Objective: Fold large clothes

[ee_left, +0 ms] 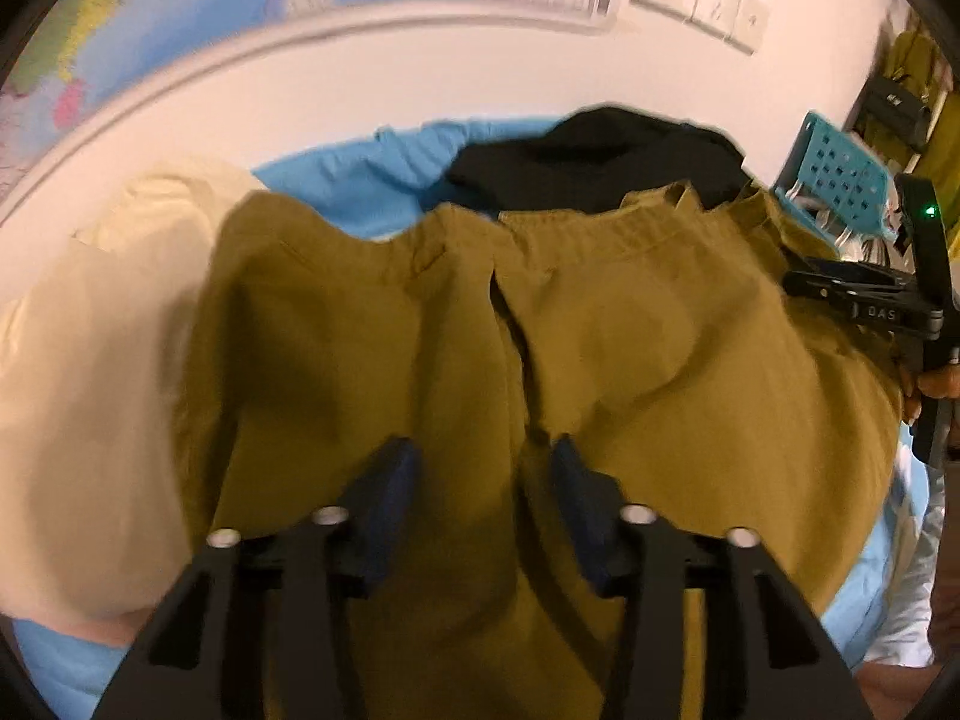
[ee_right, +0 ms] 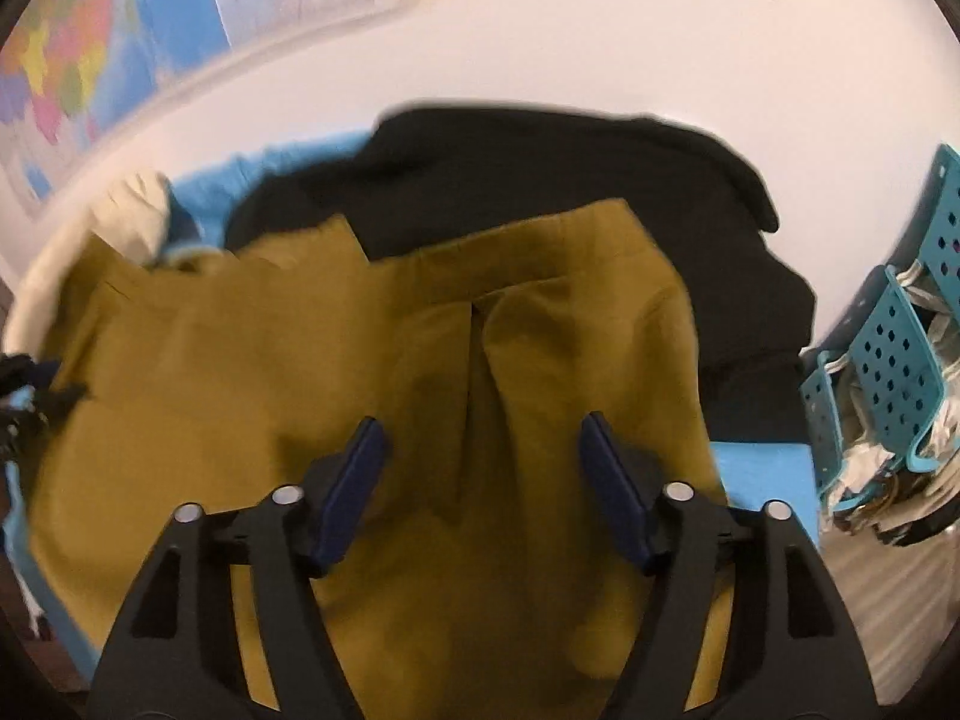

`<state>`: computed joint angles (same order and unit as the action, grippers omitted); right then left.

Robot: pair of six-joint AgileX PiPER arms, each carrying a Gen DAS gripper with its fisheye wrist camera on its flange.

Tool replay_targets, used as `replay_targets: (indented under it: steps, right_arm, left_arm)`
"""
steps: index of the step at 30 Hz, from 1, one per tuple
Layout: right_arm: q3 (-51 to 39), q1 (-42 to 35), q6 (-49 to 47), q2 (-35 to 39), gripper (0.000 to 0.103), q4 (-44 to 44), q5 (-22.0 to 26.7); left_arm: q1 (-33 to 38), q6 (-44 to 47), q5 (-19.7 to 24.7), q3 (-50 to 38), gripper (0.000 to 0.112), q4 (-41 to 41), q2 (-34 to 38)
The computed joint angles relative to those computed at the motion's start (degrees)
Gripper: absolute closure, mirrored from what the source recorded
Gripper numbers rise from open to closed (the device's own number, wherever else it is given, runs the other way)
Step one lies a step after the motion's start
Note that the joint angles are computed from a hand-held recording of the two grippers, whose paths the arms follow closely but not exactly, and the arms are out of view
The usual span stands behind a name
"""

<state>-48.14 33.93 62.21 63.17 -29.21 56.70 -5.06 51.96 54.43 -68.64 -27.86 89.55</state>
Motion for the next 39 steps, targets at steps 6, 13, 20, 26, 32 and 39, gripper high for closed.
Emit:
replay_targets:
  steps: [6,13,20,26,32,39]
  right_arm:
    - [-1.77,4.94,2.26,-1.36,0.099,-5.19,3.1]
    - [-3.33,1.74,6.35,-4.37,0.099,-9.34,1.03]
    - [-2.23,-1.38,2.42,0.58,0.075,-4.13,-0.31]
    - [-6.16,16.23,12.37,-1.5,0.059,-14.8,3.9]
    - [-10.56,12.17,0.15,10.26,0.065,-4.06,-9.81]
    - [-8.05,7.67,2.43,13.02,0.072,-2.12,-11.36]
  left_arm:
    - [-1.53,-3.62,1.01,-3.79,0.102,0.63,2.3]
    - [-3.62,-5.83,-2.98,-6.31,0.107,0.02,2.19]
    - [-4.83,-7.69,-6.45,-4.88,0.091,4.1,4.56]
    - [-3.99,-6.65,-5.5,-5.7,0.088,2.81,5.23]
    - [-5.79,-9.01,-6.91,-6.06,0.085,5.68,5.75]
    - [0.89,0.35,-3.72,-3.37,0.071,-2.75,0.42]
